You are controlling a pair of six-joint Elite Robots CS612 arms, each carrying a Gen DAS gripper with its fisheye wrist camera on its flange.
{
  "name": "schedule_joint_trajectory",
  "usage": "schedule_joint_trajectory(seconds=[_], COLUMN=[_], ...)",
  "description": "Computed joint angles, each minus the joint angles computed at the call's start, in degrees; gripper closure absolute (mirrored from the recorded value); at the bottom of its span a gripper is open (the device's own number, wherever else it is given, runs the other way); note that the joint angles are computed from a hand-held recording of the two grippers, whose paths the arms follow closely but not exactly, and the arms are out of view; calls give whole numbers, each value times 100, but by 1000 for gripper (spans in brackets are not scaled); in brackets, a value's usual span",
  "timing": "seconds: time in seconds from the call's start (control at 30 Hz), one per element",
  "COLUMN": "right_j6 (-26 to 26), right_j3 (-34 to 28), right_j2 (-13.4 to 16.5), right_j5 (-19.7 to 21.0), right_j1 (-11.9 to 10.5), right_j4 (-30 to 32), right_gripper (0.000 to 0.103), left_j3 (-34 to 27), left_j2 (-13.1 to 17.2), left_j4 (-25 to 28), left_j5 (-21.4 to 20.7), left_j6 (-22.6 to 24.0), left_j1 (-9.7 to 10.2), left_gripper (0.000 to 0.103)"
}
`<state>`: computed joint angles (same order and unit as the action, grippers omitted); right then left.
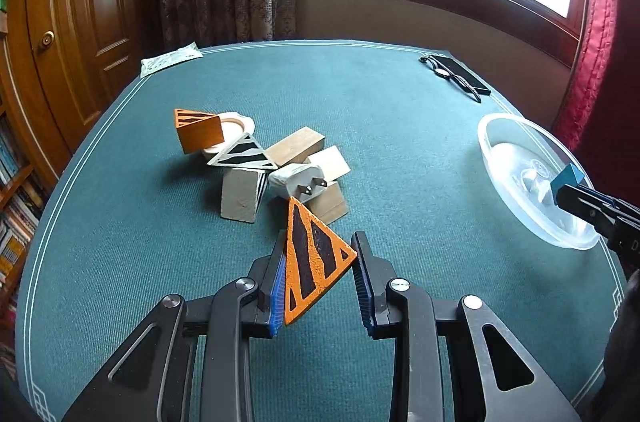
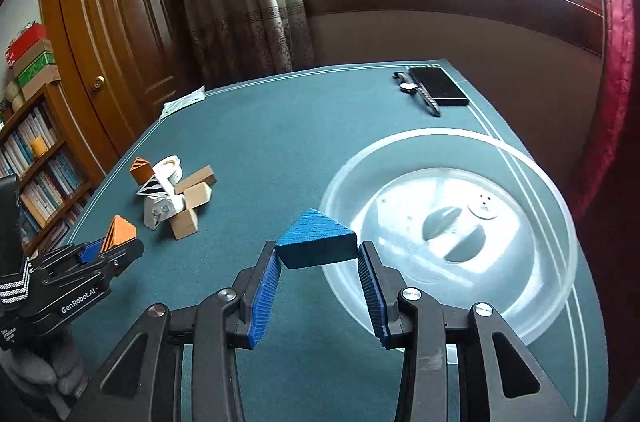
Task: Organize rigid objects
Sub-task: 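Grasp the blue triangle block with the right tool and lift it, then carry both triangles to the clear lid and release them inside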
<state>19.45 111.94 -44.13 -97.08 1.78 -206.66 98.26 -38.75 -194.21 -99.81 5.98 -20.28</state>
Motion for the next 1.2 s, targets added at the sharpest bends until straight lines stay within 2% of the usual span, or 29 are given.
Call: schedule_joint_trajectory(seconds=[0.2, 0.43, 0.5, 0.53, 0.73, 0.83, 1.0, 1.2], right_j6=[283, 473, 555, 586, 648, 664, 764, 859], right_j3=[275, 401, 430, 440, 491, 494, 523, 559], right_j2=[-61, -61, -62, -62, -76, -83, -85, -93], right_j5=[-384, -500, -479, -490, -553, -726, -925, -959], right_j1=[-186, -361, -403, -411, -439, -411, -396, -427], right_j4=[-183, -281, -306, -317, -371, -354, -445, -484], right_gripper=[61, 60, 55, 53, 52, 52, 44, 43], left_j3=[68, 133, 148, 153, 178, 150, 54, -85], left_j2=[-68, -149, -172, -182, -237, -251, -246, -191], left_j4=[-61, -150, -171, -173, -150, -84, 166, 440], left_j5=[-8, -111, -157, -181, -346, -531, -832, -1096], left_j6=[143, 346, 410, 439, 648, 771, 916, 1010], left_j1=[-114, -282, -325, -346, -479, -545, -659, -781], left_gripper=[73, 73, 73, 73, 73, 73, 73, 73])
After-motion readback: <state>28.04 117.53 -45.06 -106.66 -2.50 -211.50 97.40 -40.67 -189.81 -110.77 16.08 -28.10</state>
